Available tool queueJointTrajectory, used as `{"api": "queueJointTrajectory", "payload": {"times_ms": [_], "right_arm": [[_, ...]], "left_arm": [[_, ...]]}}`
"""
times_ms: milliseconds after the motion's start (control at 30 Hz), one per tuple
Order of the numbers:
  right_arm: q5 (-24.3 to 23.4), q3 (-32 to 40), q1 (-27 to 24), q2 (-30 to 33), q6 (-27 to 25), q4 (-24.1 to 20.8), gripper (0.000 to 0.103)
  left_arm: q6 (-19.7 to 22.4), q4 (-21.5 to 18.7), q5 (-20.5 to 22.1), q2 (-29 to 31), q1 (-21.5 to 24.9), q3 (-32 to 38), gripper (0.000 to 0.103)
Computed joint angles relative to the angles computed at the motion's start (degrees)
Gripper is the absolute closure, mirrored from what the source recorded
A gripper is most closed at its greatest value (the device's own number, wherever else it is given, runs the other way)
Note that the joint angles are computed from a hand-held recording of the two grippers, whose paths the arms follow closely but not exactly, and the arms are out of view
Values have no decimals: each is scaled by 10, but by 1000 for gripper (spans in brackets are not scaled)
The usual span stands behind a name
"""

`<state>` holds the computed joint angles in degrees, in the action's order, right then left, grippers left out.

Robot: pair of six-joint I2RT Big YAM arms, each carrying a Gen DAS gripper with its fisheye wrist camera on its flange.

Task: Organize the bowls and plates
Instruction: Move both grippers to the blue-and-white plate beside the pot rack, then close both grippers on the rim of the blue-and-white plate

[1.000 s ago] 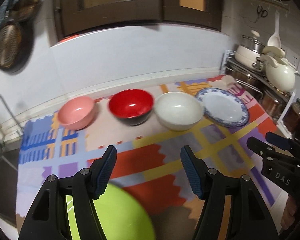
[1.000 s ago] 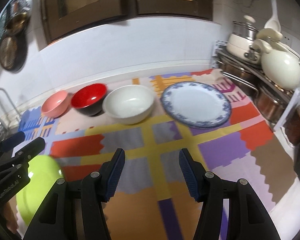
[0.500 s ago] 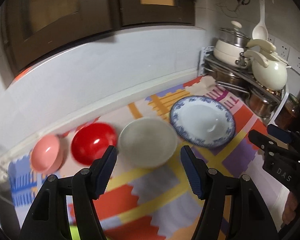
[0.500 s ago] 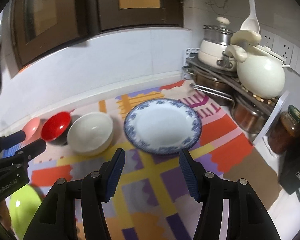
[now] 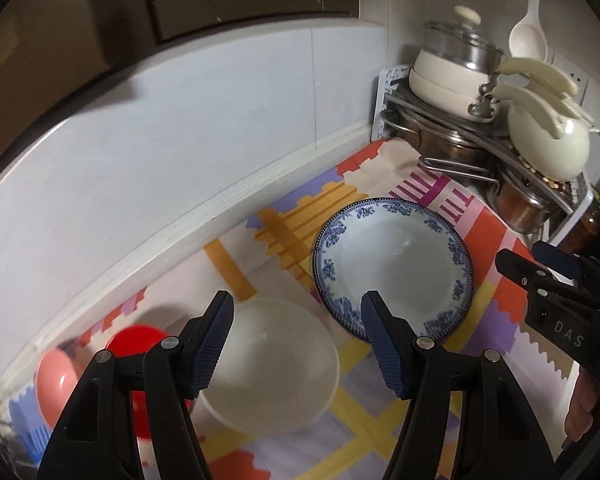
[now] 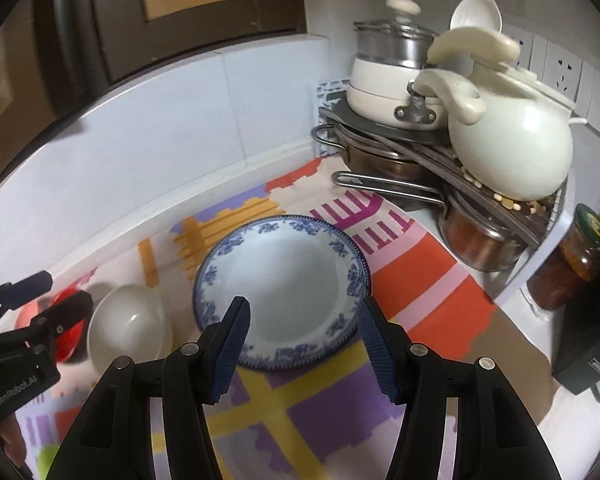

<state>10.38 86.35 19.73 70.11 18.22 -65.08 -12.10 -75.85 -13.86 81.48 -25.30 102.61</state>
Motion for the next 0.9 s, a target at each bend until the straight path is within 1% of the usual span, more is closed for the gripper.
{"api": "queueJointTrajectory", "payload": {"times_ms": [100, 233, 367, 500, 633, 700, 800, 900], "right_arm": [[2, 18, -13, 33, 15, -5, 46], [-15, 36, -31, 71, 27, -12, 46], [-8, 46, -41, 99, 31, -12, 46], [-5, 55, -50, 122, 34, -16, 46], [-16, 67, -68, 151, 38, -24, 46], [-24, 72, -75, 163, 41, -28, 46], [-31, 77, -81, 177, 41, -35, 46], [-33, 79, -84, 189, 34, -40, 46]], "left_arm": [[18, -5, 11, 37, 16, 29, 38], [33, -16, 37, 78, 31, 58, 38], [44, -38, 62, 122, 39, 90, 38], [50, -55, 70, 159, 40, 117, 38], [57, -66, 76, 188, 41, 136, 38], [59, -76, 88, 201, 43, 144, 38], [53, -87, 100, 219, 47, 155, 40], [48, -87, 105, 227, 47, 154, 42]]}}
